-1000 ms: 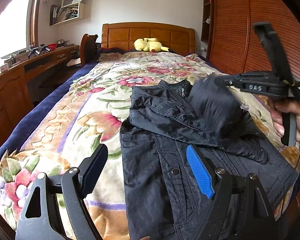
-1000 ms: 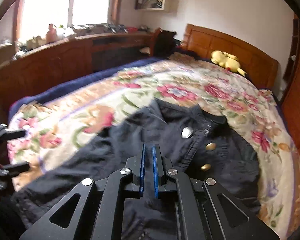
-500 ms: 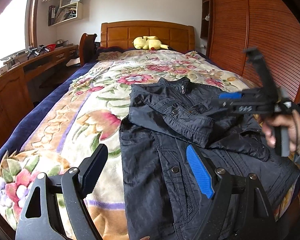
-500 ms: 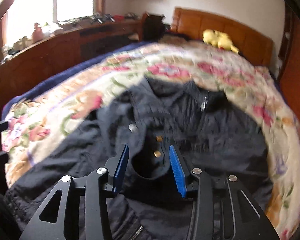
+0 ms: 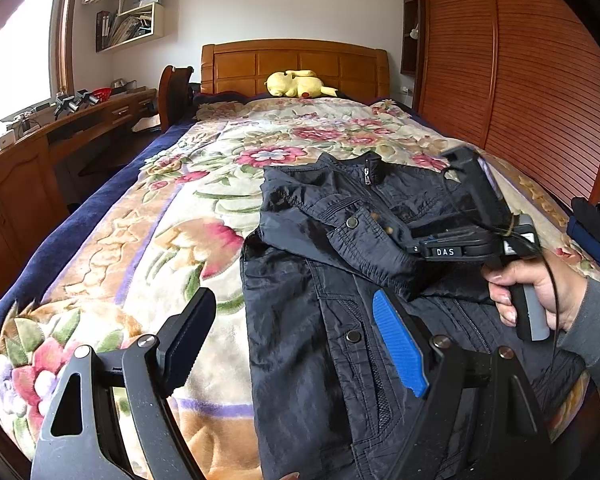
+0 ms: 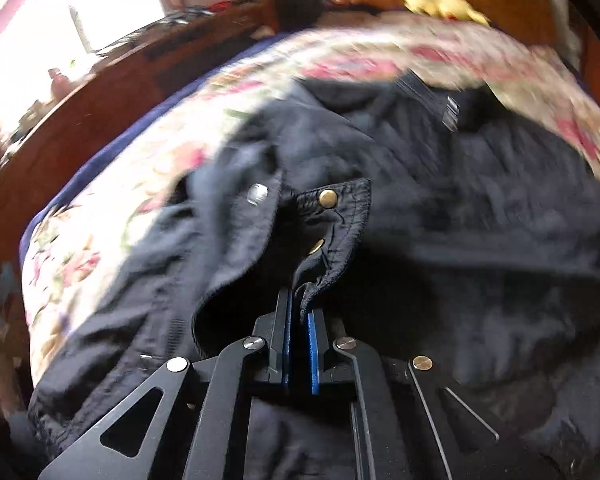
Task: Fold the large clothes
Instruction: 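Lay the folded side on the jacket body and open the right tool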
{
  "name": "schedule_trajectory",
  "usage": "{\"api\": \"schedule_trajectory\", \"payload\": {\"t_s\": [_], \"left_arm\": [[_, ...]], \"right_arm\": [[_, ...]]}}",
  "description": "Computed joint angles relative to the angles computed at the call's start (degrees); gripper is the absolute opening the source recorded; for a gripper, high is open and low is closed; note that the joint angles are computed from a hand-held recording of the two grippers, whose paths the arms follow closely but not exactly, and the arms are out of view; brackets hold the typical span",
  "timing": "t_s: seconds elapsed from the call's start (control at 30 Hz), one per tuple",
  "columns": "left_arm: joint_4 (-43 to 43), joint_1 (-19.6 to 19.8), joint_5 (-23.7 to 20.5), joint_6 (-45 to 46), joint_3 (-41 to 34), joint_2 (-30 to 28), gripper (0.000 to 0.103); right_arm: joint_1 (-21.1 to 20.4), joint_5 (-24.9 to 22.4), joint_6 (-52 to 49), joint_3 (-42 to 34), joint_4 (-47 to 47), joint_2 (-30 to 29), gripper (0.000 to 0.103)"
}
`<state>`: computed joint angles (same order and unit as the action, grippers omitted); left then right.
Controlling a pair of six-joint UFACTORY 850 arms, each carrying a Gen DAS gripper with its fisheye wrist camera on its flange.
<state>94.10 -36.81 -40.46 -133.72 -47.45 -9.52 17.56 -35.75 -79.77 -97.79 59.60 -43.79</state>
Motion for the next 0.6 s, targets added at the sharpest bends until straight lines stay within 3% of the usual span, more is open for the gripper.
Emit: {"api": "schedule_trajectory", "payload": {"t_s": [0.13,0.3,0.6], "left_arm": [[0.1,0.0,-0.3,-0.6,0.5,0.4,0.082],[0.2,0.3,-0.4,-1.4,1.4,1.1,0.082],[0.2,0.4,0.0,-1.7,1.9,1.3,0.082]], "right_arm": [[1.5,-3.0,-8.0,3.6,6.1,3.2,0.006],[2.7,-3.7,-7.9,6.1,5.2,4.8,0.011],[1.1,7.3,-22.1,14.8,14.2,9.9,0.021]]}}
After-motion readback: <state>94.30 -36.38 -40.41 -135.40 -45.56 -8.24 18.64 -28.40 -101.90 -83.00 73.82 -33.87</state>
